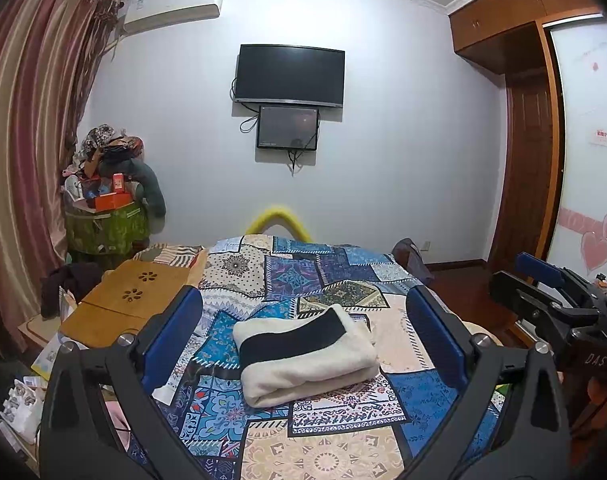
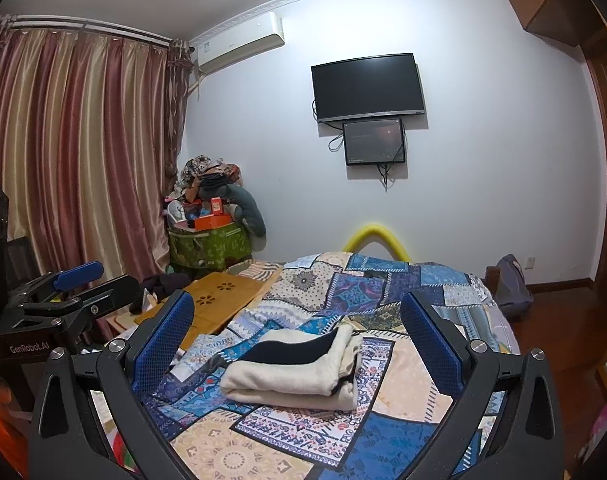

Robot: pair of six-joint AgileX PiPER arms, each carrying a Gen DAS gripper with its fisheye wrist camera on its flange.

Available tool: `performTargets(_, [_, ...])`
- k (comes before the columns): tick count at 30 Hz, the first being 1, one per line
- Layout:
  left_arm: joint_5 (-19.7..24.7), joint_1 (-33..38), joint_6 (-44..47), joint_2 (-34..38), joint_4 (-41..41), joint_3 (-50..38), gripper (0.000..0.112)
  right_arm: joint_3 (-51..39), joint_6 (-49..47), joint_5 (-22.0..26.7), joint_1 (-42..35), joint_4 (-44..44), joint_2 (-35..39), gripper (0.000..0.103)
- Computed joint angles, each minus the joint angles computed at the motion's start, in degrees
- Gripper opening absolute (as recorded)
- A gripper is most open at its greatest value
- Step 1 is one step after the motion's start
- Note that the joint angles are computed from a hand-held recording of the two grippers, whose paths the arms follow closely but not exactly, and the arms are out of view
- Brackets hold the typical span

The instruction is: Fold small clothes

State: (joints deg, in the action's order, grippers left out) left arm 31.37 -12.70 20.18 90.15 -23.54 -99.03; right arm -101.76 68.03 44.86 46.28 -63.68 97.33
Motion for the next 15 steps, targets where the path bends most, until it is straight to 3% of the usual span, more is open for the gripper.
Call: performTargets(15, [0.9, 0.3, 1.4, 0.0, -1.1, -0.4, 0.103, 0.7, 0.6, -0.1, -0.3, -0.3, -0.4, 0.102])
